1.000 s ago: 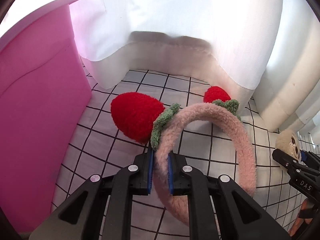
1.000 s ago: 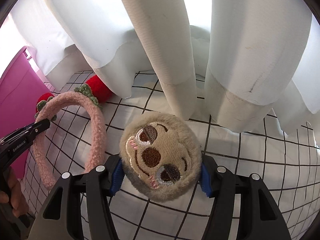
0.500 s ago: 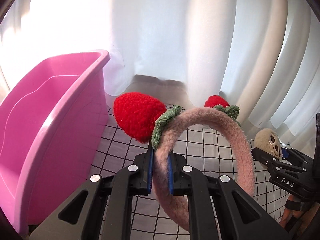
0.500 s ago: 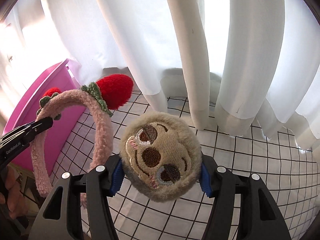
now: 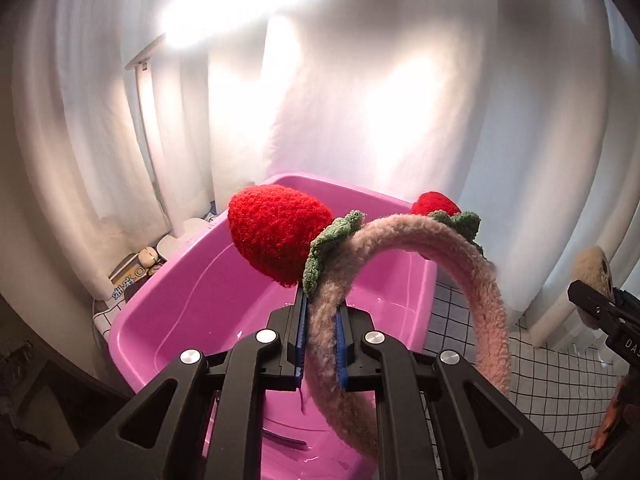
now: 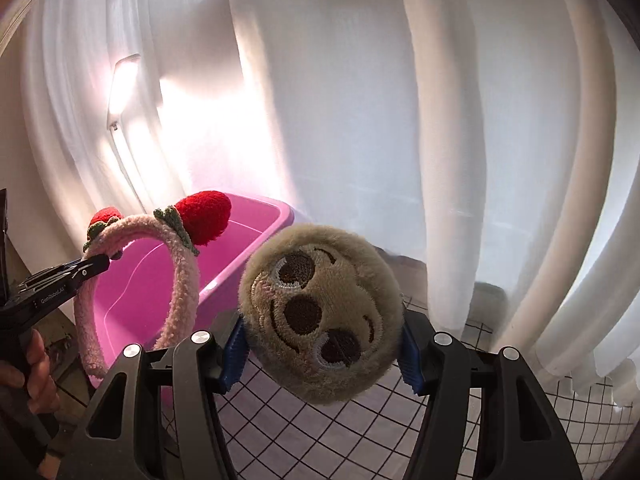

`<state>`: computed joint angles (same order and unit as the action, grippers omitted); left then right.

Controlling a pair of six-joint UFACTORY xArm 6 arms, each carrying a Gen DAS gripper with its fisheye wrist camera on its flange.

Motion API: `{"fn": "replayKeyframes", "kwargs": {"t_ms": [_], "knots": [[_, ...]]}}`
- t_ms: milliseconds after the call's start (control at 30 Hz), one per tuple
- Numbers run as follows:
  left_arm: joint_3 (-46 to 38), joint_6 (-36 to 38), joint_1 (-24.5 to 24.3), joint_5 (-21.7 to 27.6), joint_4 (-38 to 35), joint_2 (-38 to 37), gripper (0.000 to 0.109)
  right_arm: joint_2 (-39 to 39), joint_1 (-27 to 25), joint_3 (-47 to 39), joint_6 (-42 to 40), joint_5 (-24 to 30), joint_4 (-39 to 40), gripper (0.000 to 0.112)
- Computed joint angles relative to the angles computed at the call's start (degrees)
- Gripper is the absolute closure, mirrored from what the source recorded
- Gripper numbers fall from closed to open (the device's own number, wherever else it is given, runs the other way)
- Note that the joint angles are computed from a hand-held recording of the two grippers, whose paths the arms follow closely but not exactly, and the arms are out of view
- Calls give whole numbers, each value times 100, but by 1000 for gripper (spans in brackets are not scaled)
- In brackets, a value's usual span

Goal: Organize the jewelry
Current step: 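Lift the headband and sloth pouch and carry both over the pink tub, then open both tools to drop the headband and pouch into the tub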

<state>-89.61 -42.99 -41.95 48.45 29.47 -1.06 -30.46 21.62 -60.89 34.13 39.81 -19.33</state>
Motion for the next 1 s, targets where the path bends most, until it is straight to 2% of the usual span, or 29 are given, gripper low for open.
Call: {"fn": "replayKeyframes", "kwargs": {"t_ms": [100,233,400,500,600,633,667,700,733,867,1000], "knots": [[25,-99,224,335,216,-139,97,803,233,-688,-306,-234,104,54],[87,-143,446,642,230,-137,96,1939,520,-1795,-828,-174,423,53],[403,-233,559,850,187,-284,95,3142,756,-3151,-1332,363,820,54],[435,-182,644,873,-49,-243,88,3746,854,-3904,-1514,949,927,53],[408,-104,734,952,-211,-207,78,4196,932,-4528,-1410,1590,776,51],[419,-130,749,956,-181,-217,63,4289,958,-4667,-1340,1731,684,50],[439,-201,748,964,-110,-245,34,4395,984,-4836,-1283,1861,604,49],[478,-353,730,959,45,-297,21,4421,1001,-4878,-1228,1906,537,49],[505,-499,701,932,204,-360,16,4373,1006,-4803,-1177,1870,480,49],[439,-428,716,956,91,-375,16,4167,1019,-4545,-1001,1684,278,42],[371,-402,739,1055,-151,-336,16,4121,998,-4556,-1127,1691,362,41]]}}
